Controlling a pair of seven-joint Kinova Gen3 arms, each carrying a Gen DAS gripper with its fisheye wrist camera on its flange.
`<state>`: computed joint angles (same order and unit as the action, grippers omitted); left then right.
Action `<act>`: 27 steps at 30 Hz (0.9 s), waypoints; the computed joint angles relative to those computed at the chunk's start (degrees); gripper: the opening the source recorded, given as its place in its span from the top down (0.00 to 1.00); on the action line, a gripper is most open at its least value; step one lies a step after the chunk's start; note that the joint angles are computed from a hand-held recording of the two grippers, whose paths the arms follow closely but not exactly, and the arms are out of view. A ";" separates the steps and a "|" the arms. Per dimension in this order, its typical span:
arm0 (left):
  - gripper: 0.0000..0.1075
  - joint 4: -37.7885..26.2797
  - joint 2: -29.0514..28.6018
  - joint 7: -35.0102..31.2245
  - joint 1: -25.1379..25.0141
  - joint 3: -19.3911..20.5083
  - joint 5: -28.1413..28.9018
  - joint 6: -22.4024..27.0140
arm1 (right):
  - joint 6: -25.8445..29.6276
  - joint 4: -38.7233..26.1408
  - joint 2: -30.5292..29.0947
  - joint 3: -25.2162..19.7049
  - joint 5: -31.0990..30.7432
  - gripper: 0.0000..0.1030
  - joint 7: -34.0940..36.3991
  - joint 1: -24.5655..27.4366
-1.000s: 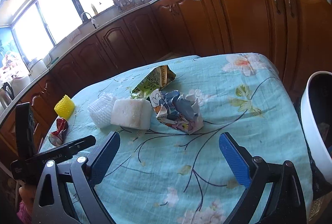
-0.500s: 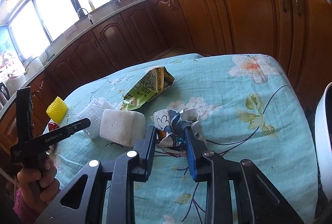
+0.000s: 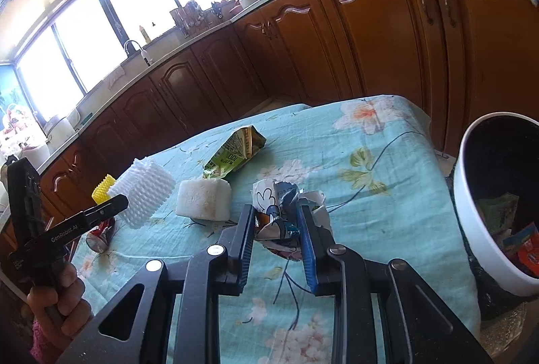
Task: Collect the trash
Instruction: 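Carry the foam net and wrapper over the bin and release both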
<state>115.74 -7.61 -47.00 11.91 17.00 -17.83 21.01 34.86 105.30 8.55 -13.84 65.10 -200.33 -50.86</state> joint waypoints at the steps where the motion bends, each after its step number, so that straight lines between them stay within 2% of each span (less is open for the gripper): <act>1: 0.85 -0.24 0.09 -0.27 0.60 0.27 0.41 -0.02 | 0.63 0.84 -0.89 -0.06 0.41 0.75 -0.97 -0.30; 8: 0.85 -2.19 2.45 0.76 4.79 2.62 -0.14 0.37 | 5.36 5.50 -6.06 -3.65 1.76 0.75 -6.25 0.69; 16: 0.85 -4.72 5.56 2.01 11.04 2.03 -1.90 1.08 | 10.27 10.67 -11.39 -8.71 1.30 0.75 -11.47 3.36; 27: 0.85 -9.83 10.64 1.74 19.53 -0.25 -2.96 2.65 | 14.35 15.32 -16.61 -13.65 -1.94 0.75 -14.47 6.98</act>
